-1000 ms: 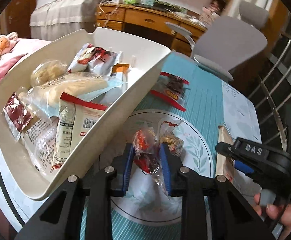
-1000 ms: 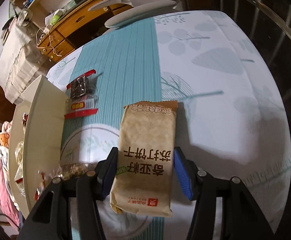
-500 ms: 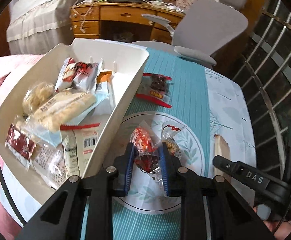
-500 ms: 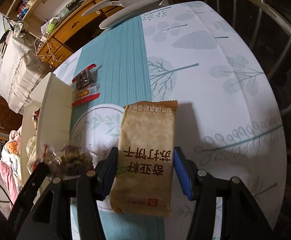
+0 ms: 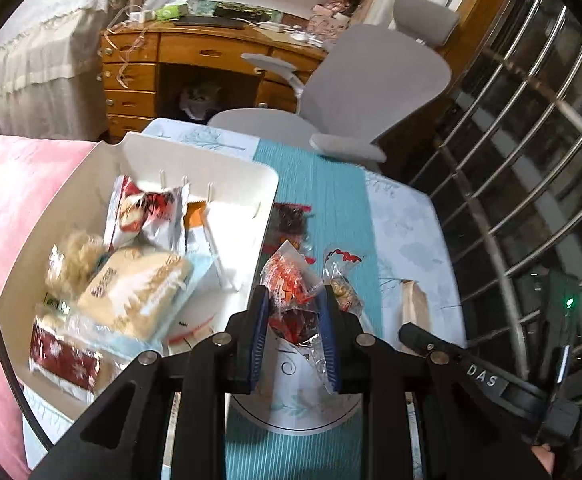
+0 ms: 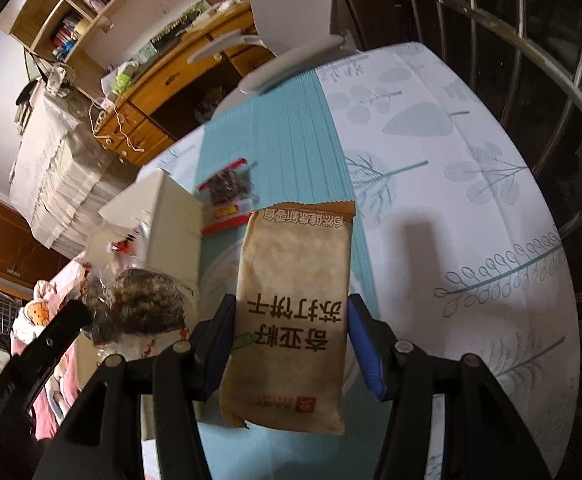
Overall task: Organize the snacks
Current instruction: 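Carry both bags over the white tray and open both tools to drop them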
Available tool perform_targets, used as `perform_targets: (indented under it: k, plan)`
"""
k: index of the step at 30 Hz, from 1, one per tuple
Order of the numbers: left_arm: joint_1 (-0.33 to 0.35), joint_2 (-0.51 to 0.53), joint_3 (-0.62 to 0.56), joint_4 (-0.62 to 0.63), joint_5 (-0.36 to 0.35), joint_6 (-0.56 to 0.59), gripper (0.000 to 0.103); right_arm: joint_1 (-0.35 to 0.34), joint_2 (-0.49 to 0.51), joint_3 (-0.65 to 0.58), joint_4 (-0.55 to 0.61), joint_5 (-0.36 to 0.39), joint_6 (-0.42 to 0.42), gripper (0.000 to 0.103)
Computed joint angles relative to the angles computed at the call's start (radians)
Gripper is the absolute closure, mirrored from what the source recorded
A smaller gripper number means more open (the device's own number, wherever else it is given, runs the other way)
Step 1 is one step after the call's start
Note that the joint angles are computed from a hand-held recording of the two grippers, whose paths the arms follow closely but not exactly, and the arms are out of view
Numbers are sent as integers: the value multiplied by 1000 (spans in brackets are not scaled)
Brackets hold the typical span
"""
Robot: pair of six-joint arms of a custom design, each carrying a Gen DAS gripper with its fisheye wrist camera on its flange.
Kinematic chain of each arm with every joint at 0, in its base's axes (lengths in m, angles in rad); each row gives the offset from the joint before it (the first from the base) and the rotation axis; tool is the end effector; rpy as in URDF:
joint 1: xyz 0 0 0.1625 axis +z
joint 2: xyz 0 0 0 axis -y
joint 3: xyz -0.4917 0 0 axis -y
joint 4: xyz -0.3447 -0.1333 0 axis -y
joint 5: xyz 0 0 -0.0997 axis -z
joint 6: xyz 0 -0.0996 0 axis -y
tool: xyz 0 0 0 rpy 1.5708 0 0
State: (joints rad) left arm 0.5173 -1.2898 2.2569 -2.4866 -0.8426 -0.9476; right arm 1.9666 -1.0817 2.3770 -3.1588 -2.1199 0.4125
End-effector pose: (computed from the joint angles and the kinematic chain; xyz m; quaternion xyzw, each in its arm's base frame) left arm -0.2731 -0.3850 0.2718 0.0586 0.9323 -0.2867 0.2123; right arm 0.2465 -0.3790 0.2123 -0.0475 -0.9519 0.2345 0.1914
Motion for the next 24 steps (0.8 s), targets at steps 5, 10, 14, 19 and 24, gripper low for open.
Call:
perform_targets:
  k: [5,10,14,19,24]
  plan:
    - [26,-69,-27,41,5,83,80,62,33,-27,-34,-9,82,48]
    - [74,-141,-51,98,-11,170,80,115,99,-57,-109,11,125,48]
    - [122,-189,-56,96,-38,287,80,154,165,-69,-205,37,121,48]
    - [184,-257,-49,82,-94,413,80,190,258,-79,-324,67,92,48]
    - [227,-302,-64,154,-90,482,79,215,325,-103,-365,85,84,48]
